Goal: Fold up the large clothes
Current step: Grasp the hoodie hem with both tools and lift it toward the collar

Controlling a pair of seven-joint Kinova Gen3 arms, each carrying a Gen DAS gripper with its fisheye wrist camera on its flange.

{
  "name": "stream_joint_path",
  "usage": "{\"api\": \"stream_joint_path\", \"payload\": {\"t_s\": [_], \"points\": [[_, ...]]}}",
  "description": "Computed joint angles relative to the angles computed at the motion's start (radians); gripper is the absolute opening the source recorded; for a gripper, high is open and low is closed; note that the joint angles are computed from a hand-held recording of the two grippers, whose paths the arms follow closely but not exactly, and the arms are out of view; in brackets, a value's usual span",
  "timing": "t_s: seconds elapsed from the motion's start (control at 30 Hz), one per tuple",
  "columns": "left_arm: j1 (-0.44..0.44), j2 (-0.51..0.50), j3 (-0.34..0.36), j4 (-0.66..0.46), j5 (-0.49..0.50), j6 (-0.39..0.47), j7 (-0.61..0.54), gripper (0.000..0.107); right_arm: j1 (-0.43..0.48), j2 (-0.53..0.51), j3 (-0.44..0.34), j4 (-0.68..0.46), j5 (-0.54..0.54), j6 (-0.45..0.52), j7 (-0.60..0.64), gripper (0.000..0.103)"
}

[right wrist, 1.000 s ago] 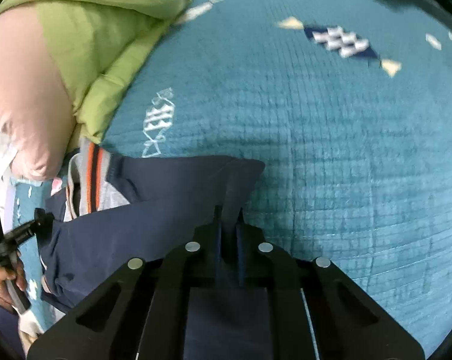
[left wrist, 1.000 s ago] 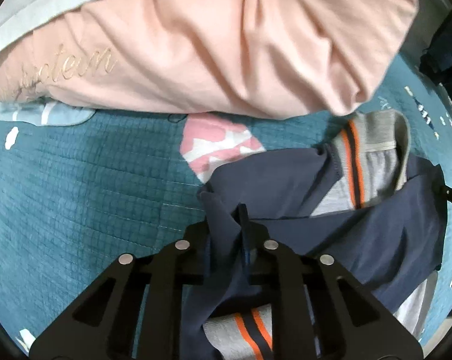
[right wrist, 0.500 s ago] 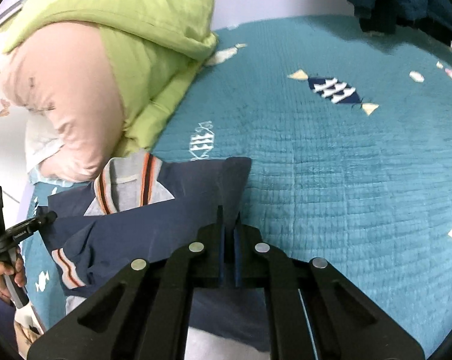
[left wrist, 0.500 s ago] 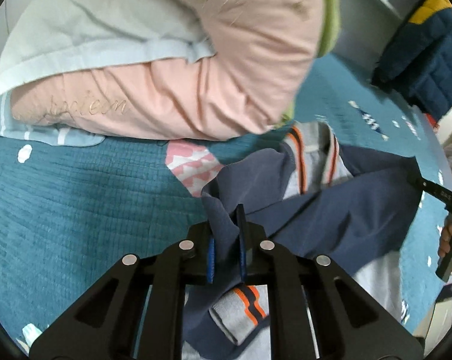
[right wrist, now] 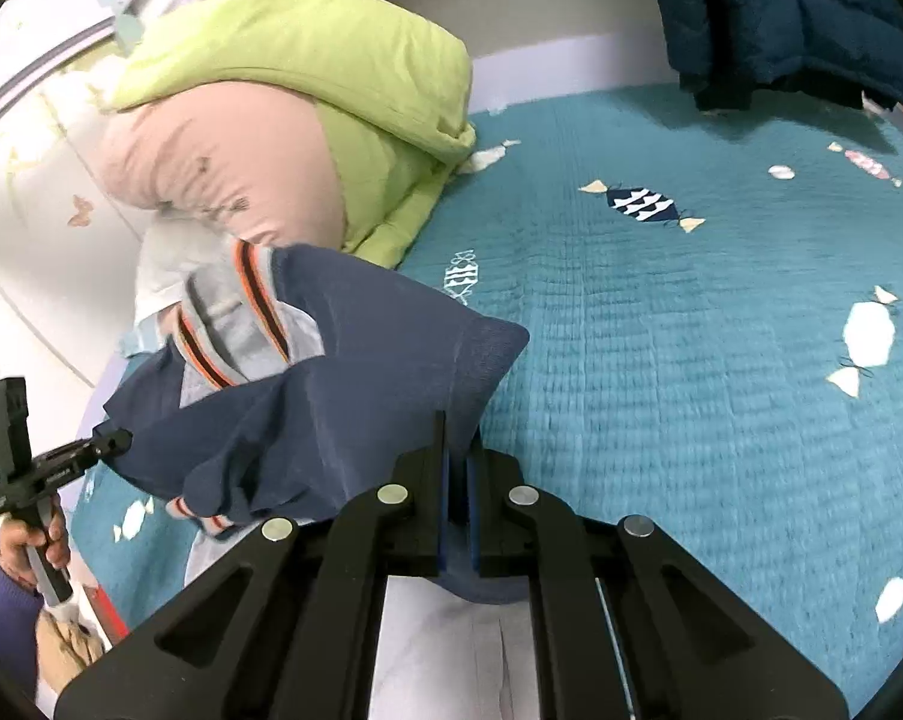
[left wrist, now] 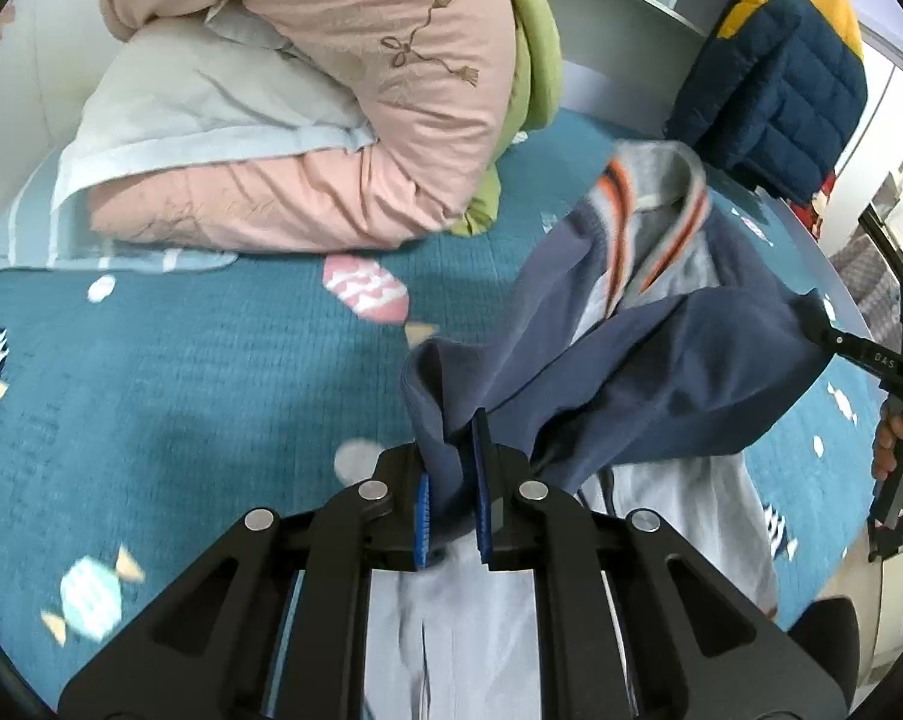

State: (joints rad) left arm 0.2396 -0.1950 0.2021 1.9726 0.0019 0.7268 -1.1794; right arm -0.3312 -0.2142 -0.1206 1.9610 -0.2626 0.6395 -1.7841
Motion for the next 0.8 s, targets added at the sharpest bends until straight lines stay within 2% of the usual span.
{"api": "stream_joint_path", "payload": {"t_s": [0.07, 0.2, 0.3, 0.37, 0.43, 0.53, 0.57, 0.63, 0.73, 0.77, 0.8], "points": [[0.009, -0.053, 0.016, 0.033, -0.005, 0.032, 0.013, 0.011, -0.005, -0.061, -0.014, 0.037, -0.004, 0.009, -0.013, 0.004], [0.031, -0.156, 0.052, 0.117, 0.022, 0.077, 0.038, 0.011, -0.005, -0.187, -0.098, 0.117, 0.041, 0.046, -0.094, 0.004], [0.048, -0.211, 0.093, 0.192, 0.049, 0.103, 0.064, 0.011, -0.023, -0.278, -0.141, 0.198, 0.033, 0.070, -0.150, 0.004], [0.062, -0.228, 0.110, 0.243, 0.077, 0.115, 0.079, 0.011, -0.016, -0.330, -0.187, 0.249, 0.038, 0.087, -0.198, 0.005], [0.077, -0.236, 0.140, 0.289, 0.099, 0.123, 0.100, 0.011, -0.026, -0.355, -0.201, 0.299, 0.023, 0.105, -0.230, 0.006], [0.099, -0.221, 0.182, 0.343, 0.129, 0.118, 0.135, 0.011, -0.022, -0.381, -0.226, 0.345, -0.006, 0.142, -0.298, 0.013], [0.107, -0.218, 0.184, 0.353, 0.136, 0.116, 0.143, 0.011, -0.022, -0.385, -0.233, 0.350, -0.009, 0.154, -0.314, 0.017], [0.120, -0.224, 0.191, 0.368, 0.145, 0.121, 0.163, 0.011, -0.006, -0.418, -0.266, 0.351, -0.003, 0.200, -0.366, 0.019], [0.143, -0.257, 0.165, 0.382, 0.168, 0.142, 0.168, 0.012, -0.012, -0.477, -0.216, 0.362, -0.041, 0.249, -0.405, 0.032], [0.151, -0.270, 0.145, 0.388, 0.183, 0.152, 0.160, 0.016, -0.016, -0.490, -0.192, 0.368, -0.059, 0.254, -0.408, 0.036], [0.149, -0.290, 0.138, 0.393, 0.191, 0.161, 0.165, 0.027, -0.023, -0.516, -0.158, 0.380, -0.087, 0.261, -0.416, 0.041]]}}
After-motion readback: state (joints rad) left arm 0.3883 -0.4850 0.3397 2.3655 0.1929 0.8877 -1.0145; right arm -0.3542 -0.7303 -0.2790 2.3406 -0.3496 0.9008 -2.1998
